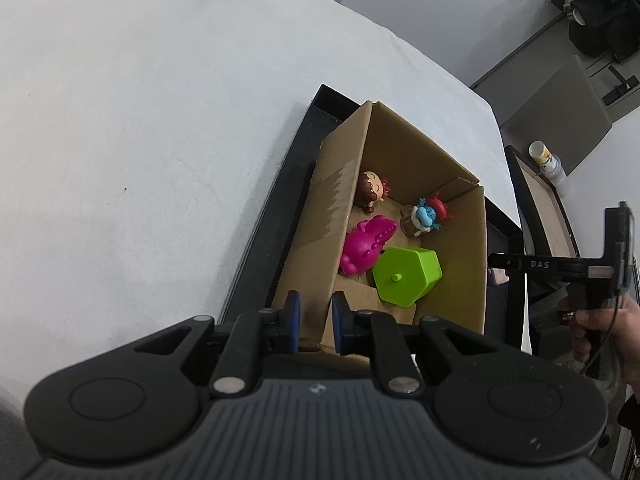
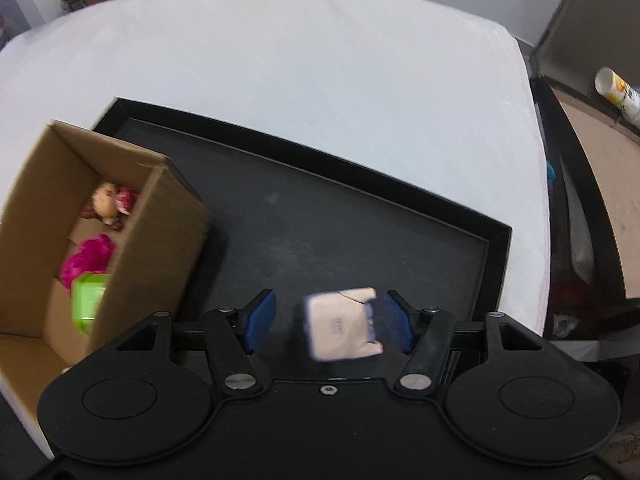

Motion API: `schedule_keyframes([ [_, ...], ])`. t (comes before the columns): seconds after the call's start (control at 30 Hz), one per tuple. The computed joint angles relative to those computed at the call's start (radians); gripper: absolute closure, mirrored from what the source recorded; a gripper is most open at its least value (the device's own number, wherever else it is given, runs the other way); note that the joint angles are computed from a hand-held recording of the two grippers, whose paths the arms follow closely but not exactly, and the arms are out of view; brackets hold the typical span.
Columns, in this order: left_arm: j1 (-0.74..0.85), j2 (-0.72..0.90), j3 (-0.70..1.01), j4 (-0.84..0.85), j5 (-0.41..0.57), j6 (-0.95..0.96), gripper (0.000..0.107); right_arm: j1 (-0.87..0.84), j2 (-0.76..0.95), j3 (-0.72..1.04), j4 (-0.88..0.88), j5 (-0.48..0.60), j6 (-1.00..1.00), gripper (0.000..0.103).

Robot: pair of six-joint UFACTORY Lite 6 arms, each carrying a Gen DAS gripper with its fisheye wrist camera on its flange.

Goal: Organize rigid objects
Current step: 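Move the right tool to the white square case and grasp it, then carry the white case into the box and open the right gripper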

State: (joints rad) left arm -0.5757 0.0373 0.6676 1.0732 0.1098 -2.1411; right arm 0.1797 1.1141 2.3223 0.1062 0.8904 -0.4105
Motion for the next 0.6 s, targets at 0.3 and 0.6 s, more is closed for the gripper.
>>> schedule_keyframes([
  [0.3, 0.008, -0.002, -0.012, 0.143, -0.018, -0.14, 0.092, 0.021, 0.09, 0.077, -0.065, 0.043, 0.044, 0.052],
  [0.6, 0.01, 0.0, -0.007, 0.072, -0.018, -0.064, 0.092, 0.05, -0.013, -0.044, -0.083, 0.028, 0.04, 0.061],
])
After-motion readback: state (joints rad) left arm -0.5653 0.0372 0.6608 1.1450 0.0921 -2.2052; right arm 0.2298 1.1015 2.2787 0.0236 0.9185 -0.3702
